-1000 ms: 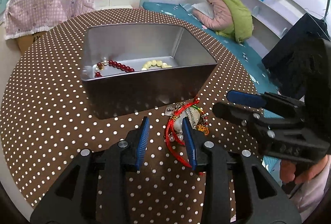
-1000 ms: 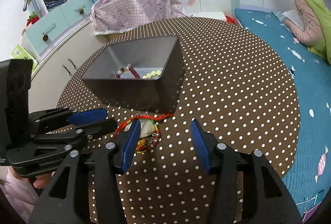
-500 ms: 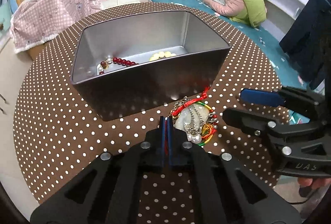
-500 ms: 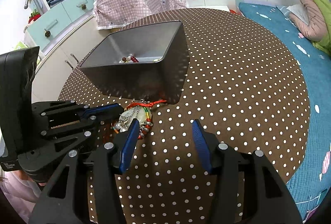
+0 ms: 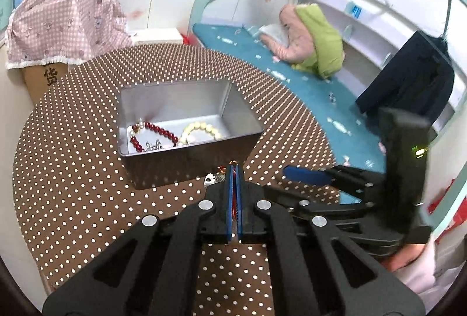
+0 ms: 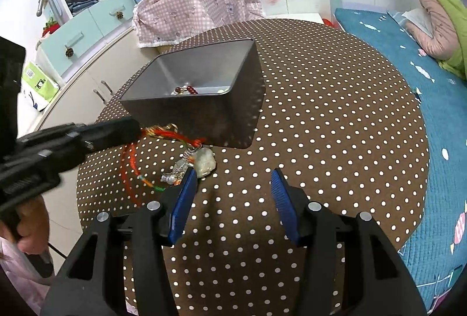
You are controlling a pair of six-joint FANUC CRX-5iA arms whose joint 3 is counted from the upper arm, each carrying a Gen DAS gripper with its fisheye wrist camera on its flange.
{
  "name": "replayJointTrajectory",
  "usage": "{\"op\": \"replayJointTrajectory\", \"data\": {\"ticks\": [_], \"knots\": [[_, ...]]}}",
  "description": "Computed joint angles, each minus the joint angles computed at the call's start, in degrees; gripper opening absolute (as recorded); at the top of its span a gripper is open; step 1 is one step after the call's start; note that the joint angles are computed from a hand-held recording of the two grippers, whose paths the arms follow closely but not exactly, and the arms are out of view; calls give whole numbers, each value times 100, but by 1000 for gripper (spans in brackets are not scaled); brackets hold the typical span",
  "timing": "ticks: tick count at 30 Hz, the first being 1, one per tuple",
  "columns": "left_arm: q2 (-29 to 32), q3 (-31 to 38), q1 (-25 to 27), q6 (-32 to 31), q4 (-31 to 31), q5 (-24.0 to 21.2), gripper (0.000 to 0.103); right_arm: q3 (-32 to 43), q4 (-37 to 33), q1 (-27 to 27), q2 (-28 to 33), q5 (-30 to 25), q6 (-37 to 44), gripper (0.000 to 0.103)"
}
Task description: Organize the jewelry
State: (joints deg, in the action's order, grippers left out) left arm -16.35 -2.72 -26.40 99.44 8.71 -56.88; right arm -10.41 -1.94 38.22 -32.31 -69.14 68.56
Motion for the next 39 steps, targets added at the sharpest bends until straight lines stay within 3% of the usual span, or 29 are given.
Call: {"op": "replayJointTrajectory", "data": {"ticks": [13,20,25,27,30,31,39], "knots": [[-753,-409,437,179,102,73,1,123,201,678,165,35,93,50],[-1094,-782,931,-140,614,47,1,249,150,1135,442,67,519,43],[-1335,-1004,1198,-319,940,47,1,369,-97,1141,728,226,864,39],[-1409,-1045,1275,-371,1005,30,1,453,-331,1050,835,316,1070,33],[-1491,-1048,1353,-339,960,-37,1,535,-511,980,936,360,1256,9],[-1502,-1020,1357,-272,898,-67,1,545,-484,981,973,342,1208,6],[-1593,-993,1555,75,556,-325,1,474,-297,835,751,332,927,6]]}}
